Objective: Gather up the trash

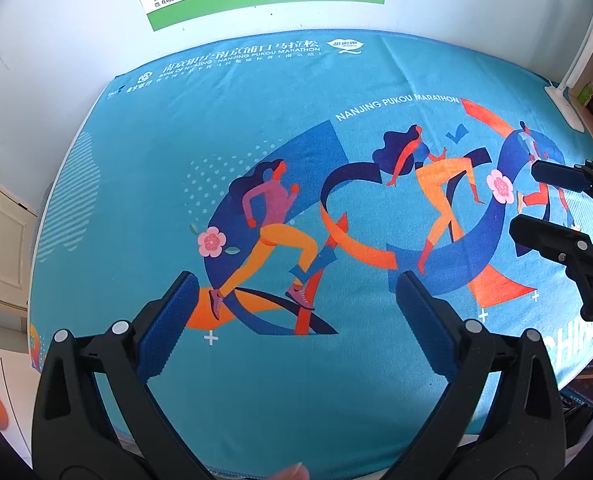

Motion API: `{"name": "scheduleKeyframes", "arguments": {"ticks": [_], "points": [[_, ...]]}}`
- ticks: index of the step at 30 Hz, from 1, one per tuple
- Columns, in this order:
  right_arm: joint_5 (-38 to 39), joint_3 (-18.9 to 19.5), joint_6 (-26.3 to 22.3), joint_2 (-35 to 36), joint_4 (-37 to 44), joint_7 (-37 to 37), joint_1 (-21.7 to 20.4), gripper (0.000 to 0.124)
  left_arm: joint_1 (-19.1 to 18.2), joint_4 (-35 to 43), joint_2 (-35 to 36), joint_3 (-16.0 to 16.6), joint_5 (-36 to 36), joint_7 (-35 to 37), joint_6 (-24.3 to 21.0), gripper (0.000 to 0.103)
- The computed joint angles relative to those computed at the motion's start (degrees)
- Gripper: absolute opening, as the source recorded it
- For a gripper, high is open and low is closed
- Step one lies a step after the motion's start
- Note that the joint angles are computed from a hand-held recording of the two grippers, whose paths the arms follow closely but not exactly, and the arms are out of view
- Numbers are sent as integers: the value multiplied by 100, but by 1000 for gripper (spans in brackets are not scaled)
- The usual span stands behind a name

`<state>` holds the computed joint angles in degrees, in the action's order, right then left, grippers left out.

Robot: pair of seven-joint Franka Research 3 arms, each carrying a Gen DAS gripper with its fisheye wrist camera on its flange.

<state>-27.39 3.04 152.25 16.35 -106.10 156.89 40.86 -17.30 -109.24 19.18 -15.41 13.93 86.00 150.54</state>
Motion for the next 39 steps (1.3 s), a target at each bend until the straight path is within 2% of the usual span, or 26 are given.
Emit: {"name": "scheduleKeyframes", "arguments": {"ticks": [39], "points": [[0,-15,-23,40,65,102,49,86,39,-46,-14,-3,-23,86,25,96]]}}
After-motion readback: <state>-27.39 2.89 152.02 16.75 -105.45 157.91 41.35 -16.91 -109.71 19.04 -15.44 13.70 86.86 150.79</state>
